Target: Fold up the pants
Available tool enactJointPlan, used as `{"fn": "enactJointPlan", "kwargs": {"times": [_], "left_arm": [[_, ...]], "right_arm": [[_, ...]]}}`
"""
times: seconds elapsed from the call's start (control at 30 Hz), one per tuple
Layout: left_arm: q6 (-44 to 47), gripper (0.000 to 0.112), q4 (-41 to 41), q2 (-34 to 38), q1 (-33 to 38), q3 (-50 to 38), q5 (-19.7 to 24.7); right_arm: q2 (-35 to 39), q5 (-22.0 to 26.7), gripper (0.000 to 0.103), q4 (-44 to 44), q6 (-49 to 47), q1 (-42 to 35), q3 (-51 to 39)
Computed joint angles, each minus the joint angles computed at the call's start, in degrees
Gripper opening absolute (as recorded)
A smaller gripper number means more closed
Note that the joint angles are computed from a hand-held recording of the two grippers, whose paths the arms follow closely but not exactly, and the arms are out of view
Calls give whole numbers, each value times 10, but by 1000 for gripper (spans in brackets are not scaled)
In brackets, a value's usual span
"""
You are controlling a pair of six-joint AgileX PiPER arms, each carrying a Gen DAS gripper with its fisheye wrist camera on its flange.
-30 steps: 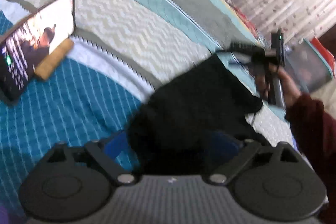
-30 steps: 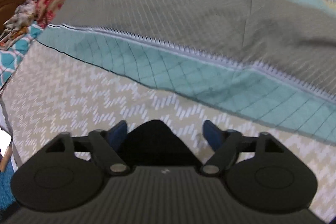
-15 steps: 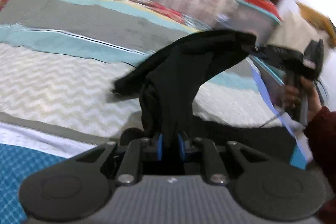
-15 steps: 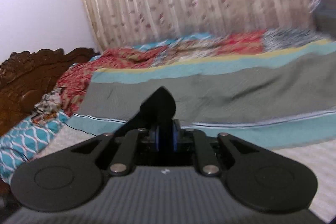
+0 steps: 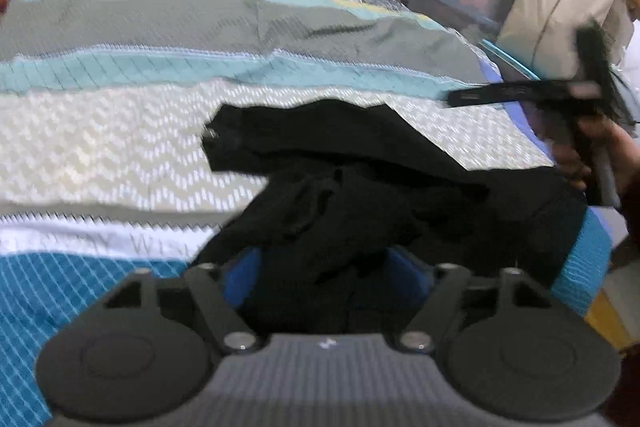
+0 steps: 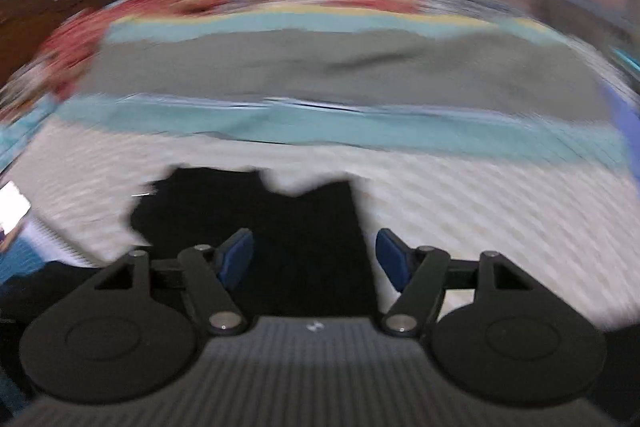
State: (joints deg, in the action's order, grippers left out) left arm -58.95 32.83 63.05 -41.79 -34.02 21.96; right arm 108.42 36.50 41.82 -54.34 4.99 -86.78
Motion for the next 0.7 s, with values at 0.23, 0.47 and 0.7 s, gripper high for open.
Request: {"fn": "enactJointPlan", "kwargs": {"times": [0.23, 0.47, 0.7], "left_arm": [[-98, 98, 142, 41, -31, -30, 46], [113, 14, -6, 102, 77, -56, -17], [-45, 13, 124, 85, 234, -112, -37]], "right_arm": [[283, 199, 73, -221, 161, 167, -400], [309, 200, 7, -242, 270, 140, -479], [192, 55, 7, -160, 423, -71, -451]]}}
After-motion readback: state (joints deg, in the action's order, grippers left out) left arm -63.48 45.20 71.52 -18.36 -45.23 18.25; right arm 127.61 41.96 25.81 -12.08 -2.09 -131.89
